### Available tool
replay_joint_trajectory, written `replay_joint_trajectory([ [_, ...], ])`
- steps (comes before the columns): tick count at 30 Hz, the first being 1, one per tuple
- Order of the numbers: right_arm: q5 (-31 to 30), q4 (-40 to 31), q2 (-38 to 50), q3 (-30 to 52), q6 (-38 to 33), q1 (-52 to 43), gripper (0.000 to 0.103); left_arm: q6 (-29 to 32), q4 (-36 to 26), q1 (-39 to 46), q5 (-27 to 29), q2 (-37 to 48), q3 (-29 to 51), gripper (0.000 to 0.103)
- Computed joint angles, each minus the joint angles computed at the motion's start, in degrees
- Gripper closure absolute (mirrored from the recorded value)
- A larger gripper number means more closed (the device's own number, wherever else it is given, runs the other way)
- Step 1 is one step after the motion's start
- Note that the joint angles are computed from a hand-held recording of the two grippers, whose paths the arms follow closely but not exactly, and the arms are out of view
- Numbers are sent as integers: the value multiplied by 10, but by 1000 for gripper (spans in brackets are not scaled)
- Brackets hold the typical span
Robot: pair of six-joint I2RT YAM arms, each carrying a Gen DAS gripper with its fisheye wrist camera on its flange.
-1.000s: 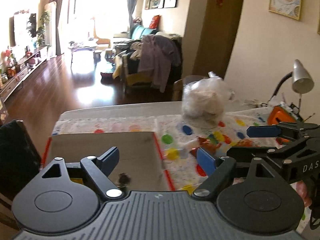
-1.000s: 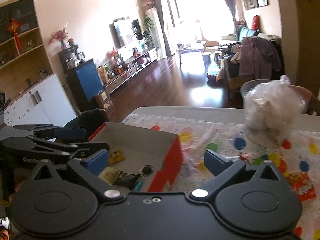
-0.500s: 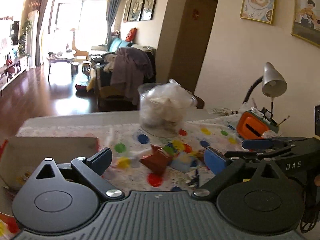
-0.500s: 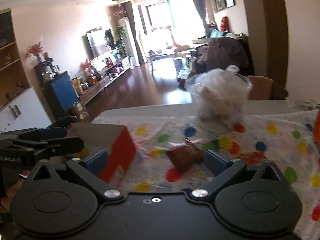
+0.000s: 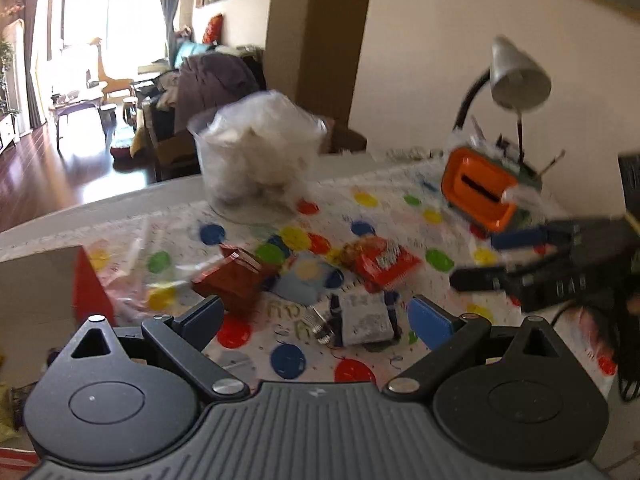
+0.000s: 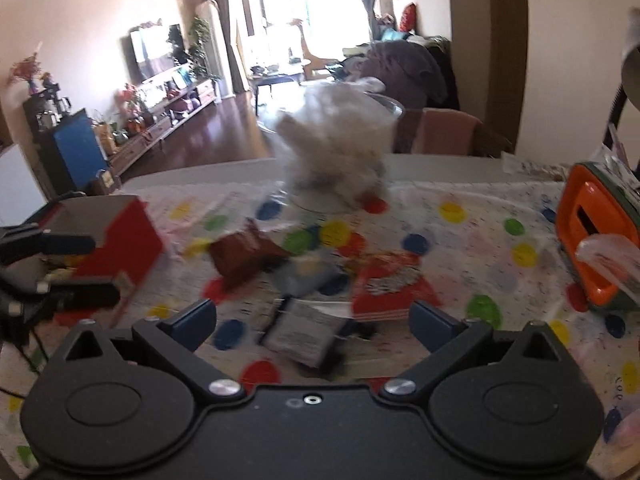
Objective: Organize snacks
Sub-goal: 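Grasp the navy-and-white packet with the left tool while the right tool grasps the red snack bag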
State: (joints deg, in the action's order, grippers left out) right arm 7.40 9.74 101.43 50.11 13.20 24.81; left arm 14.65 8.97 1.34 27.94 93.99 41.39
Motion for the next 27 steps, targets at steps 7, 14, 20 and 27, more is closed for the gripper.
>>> replay_joint_trajectory([
  [7,-52,-9,57,39,-30,-74,0,-38,-4,-84,-58,93,58,4],
  [14,-78,-42,142,127,-55,-112,0,-72,-37,-148,-118,191,144,4],
  [20,-95,-91,236,238,-72,-126,0,-88,-113,-177,-145,272,244,4],
  [27,-89,-162,334,370,-82,-127,0,-108,-154,-189,-173,326,314,4],
])
